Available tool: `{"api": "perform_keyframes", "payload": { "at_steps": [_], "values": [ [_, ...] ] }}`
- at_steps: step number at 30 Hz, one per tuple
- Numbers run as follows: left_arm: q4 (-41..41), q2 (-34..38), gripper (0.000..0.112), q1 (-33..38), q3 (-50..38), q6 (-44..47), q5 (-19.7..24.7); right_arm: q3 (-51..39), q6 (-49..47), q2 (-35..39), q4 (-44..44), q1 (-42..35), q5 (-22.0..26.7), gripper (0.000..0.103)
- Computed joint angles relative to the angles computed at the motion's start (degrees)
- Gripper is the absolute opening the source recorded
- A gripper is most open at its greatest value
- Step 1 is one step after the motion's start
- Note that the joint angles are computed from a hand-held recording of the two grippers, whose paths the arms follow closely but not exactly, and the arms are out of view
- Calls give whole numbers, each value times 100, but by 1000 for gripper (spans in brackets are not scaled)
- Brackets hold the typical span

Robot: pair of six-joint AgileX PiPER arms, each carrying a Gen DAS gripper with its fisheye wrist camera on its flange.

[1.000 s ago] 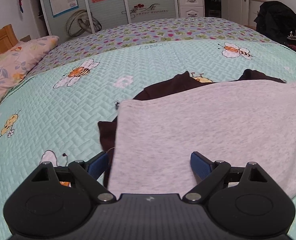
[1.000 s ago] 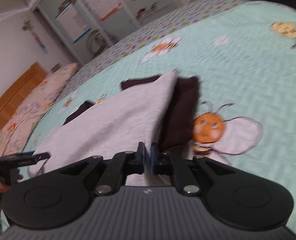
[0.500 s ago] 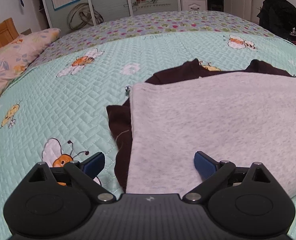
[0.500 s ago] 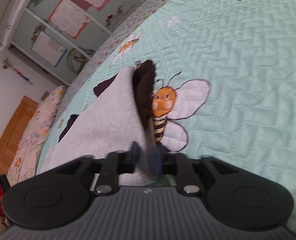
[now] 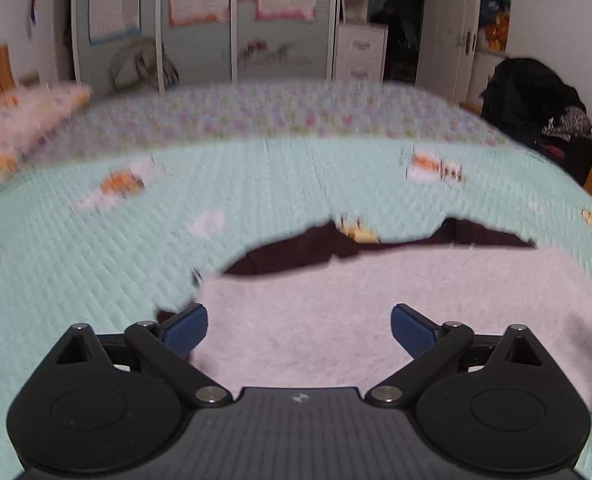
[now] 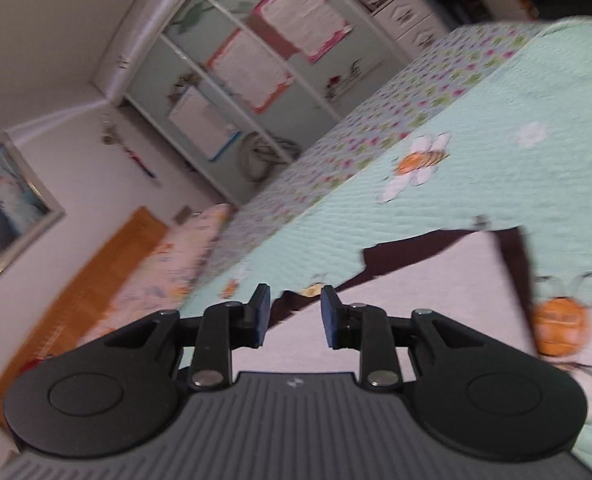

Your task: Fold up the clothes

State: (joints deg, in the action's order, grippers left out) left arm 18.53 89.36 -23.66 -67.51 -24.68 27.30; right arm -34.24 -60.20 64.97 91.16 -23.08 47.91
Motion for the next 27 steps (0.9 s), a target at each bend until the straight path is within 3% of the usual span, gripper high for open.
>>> {"api": "perform_keyframes", "payload": {
  "at_steps": [2, 4, 7, 10, 12, 15, 17, 20, 22, 23, 25, 26, 27],
  "values": [
    [89, 477, 97, 28, -108, -32, 206, 20, 59, 584, -218, 118, -491, 32],
    [687, 440, 99, -46, 300, -523, -106, 259, -20, 981, -309, -63, -931, 0],
    [1007, 336, 99, -140, 519, -759, -183, 827, -710, 964, 304, -984, -343, 0],
    [787, 188, 98, -160, 481, -640, -76, 745, -144, 609, -244, -1092, -456, 0],
    [497, 2, 98, -129, 542, -513, -174, 620, 296, 274, -444, -736, -748, 9],
    [-50, -239, 98, -21, 628, -197, -338, 270, 462, 217, -299, 112, -879, 10],
    [-389, -297, 98, 8, 640, 26, -473, -80, 451, 454, -127, 768, -889, 12],
    [-36, -123, 98, 0, 503, -353, -600, -763, 226, 1136, 332, 1850, -1038, 13],
    [-384, 87, 99, 179, 350, -111, -769, -1226, 201, 1725, 626, 2201, -757, 13],
    [-681, 220, 103, 279, 217, 132, -758, -1516, 480, 2036, 500, 2377, -707, 13],
    [-992, 824, 101, 425, -310, 592, -171, -1991, 1100, 2595, -428, 2744, -1295, 14],
    [-1038, 1072, 100, 485, -480, 707, -19, -2202, 1436, 2878, -1000, 2962, -1730, 2],
    [-858, 1090, 102, 442, -421, 645, -94, -2286, 1736, 2998, -1343, 3028, -1936, 0]
  ]
}}
